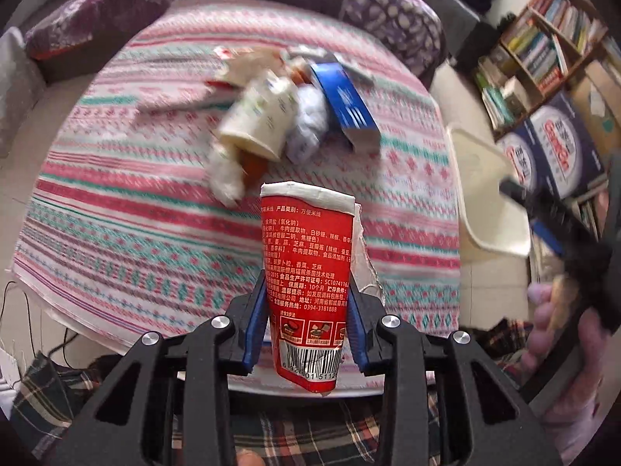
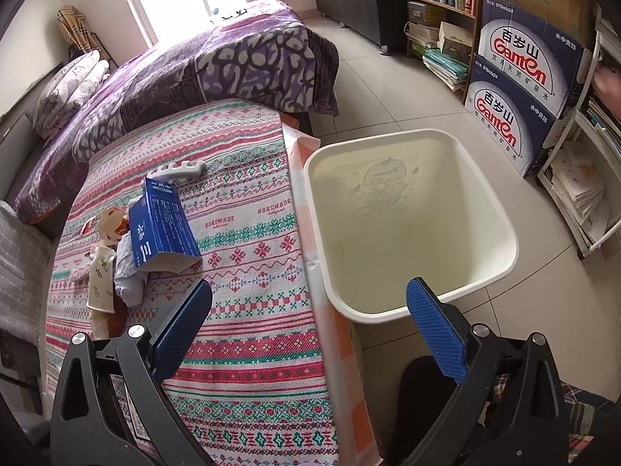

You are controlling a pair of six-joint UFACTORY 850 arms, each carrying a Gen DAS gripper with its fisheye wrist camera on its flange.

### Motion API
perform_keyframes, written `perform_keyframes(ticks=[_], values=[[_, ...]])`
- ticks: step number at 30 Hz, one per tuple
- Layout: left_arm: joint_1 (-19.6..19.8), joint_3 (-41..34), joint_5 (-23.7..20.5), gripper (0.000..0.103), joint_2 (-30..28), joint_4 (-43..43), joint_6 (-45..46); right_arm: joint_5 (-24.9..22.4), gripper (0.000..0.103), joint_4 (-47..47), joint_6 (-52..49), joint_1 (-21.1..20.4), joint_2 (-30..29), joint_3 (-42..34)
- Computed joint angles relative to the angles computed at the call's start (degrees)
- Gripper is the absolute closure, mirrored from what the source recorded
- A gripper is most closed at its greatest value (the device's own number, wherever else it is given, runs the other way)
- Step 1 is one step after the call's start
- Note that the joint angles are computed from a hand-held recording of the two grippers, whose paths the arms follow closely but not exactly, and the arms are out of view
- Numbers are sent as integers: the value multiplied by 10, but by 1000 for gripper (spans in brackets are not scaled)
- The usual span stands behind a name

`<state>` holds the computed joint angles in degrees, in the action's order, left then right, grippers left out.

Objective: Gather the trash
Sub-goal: 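Grasp the red tube with the left tool while the right tool grasps the blue-white snack box, then carry both items over the white bin and open both tools to drop them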

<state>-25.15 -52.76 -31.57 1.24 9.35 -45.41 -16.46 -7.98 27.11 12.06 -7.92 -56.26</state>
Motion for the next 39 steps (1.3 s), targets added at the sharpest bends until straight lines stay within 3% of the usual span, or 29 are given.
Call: perform_keyframes(ticks=[4, 8, 13, 15, 17, 21, 24, 25, 28, 36, 39], values=[[59, -39, 1, 67, 19, 86, -84, -24, 7, 44, -56, 36, -9, -4], [68, -77, -24, 67, 9, 292, -243, -52, 7, 101, -111, 92, -18, -3], [84, -44, 11, 67, 13, 395, -336, -73, 7, 6, 18, 174, -48, -13], [87, -46, -11, 67, -1, 365, -296, -87, 7, -94, 106, 204, -63, -23], [104, -35, 28, 67, 12, 321, -258, -105, 7, -142, 147, 221, -78, -33], [107, -25, 34, 67, 32, 363, -297, -121, 7, -163, 161, 234, -97, -42], [121, -23, 49, 66, 35, 331, -278, -128, 7, -188, 171, 238, -106, -44], [125, -22, 52, 66, 36, 323, -273, -125, 13, -177, 162, 235, -106, -43], [127, -22, 46, 66, 36, 345, -294, -101, 48, -83, 88, 213, -103, -40], [122, -26, 37, 66, 25, 385, -333, -69, 49, -112, 107, 163, -80, -72], [110, -34, 35, 66, 12, 414, -357, -64, 49, -173, 157, 152, -74, -95]])
